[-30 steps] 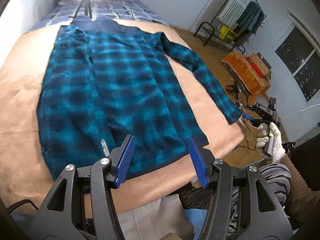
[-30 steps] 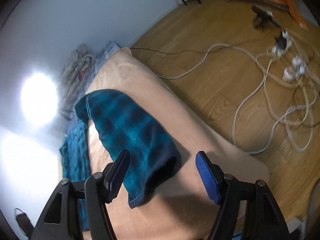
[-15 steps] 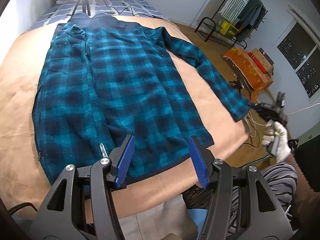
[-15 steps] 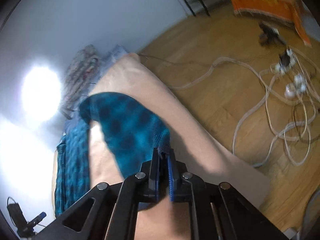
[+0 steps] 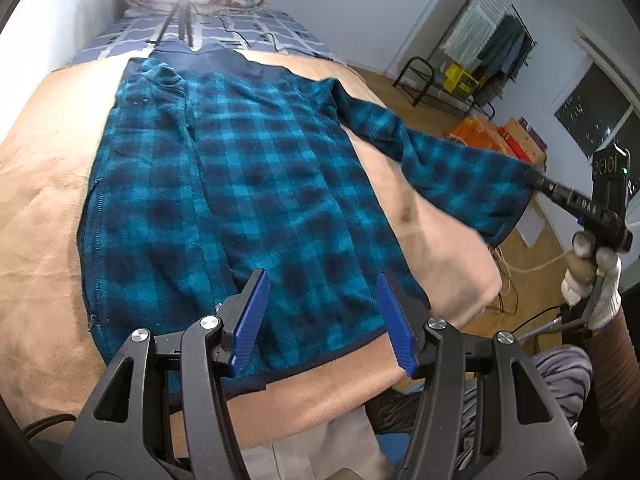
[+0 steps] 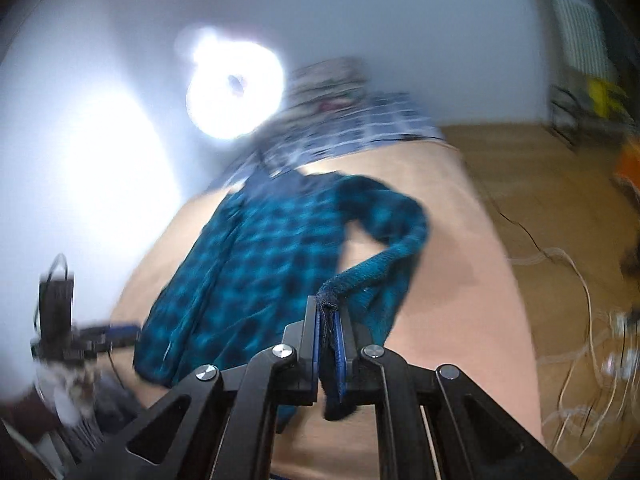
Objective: Fold large clothes
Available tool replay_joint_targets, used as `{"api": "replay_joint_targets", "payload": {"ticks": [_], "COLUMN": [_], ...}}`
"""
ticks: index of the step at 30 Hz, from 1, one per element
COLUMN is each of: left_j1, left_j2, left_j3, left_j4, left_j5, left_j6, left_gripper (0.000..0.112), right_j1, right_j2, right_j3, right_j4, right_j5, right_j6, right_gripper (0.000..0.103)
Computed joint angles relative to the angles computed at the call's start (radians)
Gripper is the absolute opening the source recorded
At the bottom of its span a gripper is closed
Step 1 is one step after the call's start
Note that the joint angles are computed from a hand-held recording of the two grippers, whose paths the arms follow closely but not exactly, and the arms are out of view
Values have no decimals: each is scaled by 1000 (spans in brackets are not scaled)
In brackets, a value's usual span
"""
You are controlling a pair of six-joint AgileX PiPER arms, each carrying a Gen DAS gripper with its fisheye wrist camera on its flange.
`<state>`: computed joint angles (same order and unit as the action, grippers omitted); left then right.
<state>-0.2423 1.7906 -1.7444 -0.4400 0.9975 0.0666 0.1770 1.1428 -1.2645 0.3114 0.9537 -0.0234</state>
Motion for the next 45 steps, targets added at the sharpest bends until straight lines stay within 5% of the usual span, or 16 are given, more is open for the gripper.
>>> {"api": "replay_joint_targets", "payload": {"ticks": [8,18,21,22,23,31,38,43,45], "left_j1": [36,69,78,80,80,10,-37,-37,-37], "left_j2": [-33,1,37,55,68,211,306,351,355], "left_j3": [60,107,102,94,90,-30,-98,-112,-105], "left_j4": [-37,-113,-169,-200,-222,-241,-193,-240,-245], "left_j5": [-74,-93,-58,-41,-31,23,30,44,34], "left_j6": [-3,26,41,53,60,38,16,71,73], "left_gripper": [57,55,55,55,55,55,55,10,5], "right_j1": [381,574,536,514,486,242,37,-85,-123], "right_j2": [243,467,470,463,453,396,560,782,867], "right_j3": [-128,-147,-142,-143,-141,-147,-324,-569,-654], "right_j4": [-136,-80,2,27,64,188,213,270,316], "right_j5": [57,53,68,74,76,87,104,119,112], "right_j6": [35,-44,-104,-118,-137,-208,-176,-103,-70], "right_gripper": [4,4,19,34,39,44,54,55,55]}}
